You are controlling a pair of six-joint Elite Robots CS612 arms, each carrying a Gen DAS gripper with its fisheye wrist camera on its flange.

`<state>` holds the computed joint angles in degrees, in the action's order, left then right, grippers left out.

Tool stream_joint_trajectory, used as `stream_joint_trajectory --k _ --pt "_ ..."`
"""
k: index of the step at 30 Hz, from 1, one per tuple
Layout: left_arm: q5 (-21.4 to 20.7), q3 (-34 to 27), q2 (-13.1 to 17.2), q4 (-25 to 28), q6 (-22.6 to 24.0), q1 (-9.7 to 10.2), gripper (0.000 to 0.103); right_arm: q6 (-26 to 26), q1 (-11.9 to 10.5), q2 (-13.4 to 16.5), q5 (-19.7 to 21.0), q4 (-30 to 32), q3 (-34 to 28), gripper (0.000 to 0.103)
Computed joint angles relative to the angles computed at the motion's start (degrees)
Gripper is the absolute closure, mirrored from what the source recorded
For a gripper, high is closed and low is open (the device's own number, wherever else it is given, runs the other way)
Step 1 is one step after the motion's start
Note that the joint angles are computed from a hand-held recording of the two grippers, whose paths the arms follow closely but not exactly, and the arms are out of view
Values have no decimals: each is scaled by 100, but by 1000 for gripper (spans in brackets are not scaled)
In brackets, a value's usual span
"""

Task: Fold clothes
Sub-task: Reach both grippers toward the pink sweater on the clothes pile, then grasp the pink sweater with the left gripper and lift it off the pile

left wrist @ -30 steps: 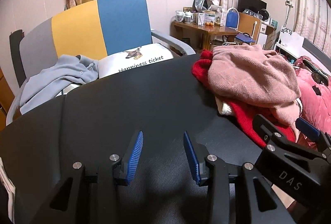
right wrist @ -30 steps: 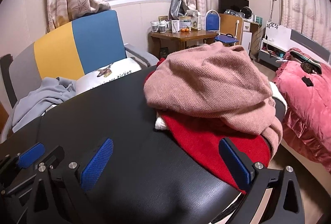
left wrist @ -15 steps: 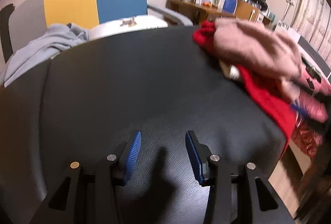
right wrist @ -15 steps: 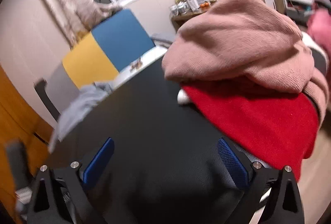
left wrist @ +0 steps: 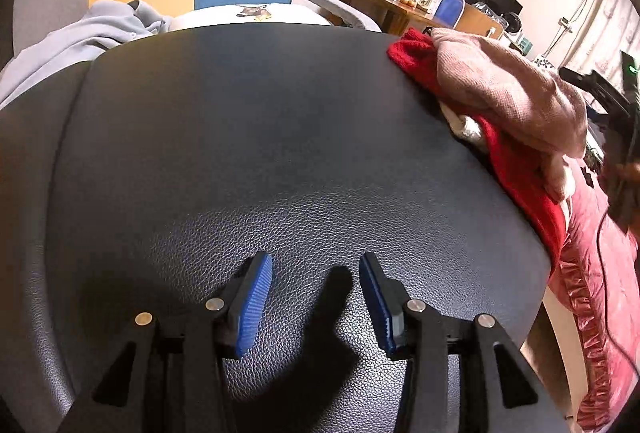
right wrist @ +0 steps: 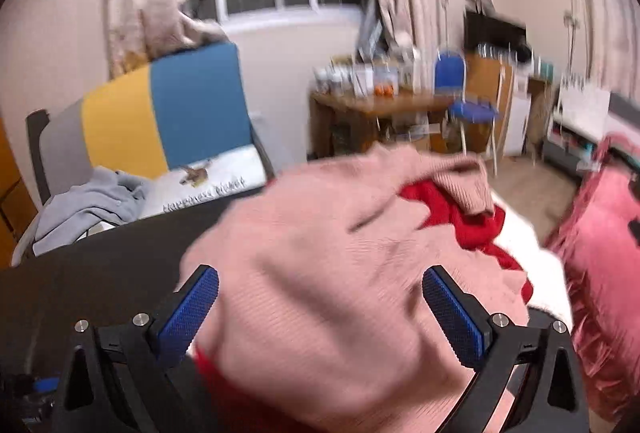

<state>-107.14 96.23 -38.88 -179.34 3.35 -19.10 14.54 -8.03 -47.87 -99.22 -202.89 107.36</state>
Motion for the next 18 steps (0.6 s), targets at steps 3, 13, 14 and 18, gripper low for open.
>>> stream_joint_trajectory --k 3,13,14,18 --pt "82 16 5 -40 103 -19 51 217 -179 7 632 394 -105 0" --pt "-57 -9 -51 190 142 -19 45 494 18 255 3284 116 -18 0" --pt "-252 -28 -58 234 87 29 45 522 107 287 3318 14 23 0" --pt "-734 -44 -129 242 145 94 45 702 462 227 2506 -412 420 0"
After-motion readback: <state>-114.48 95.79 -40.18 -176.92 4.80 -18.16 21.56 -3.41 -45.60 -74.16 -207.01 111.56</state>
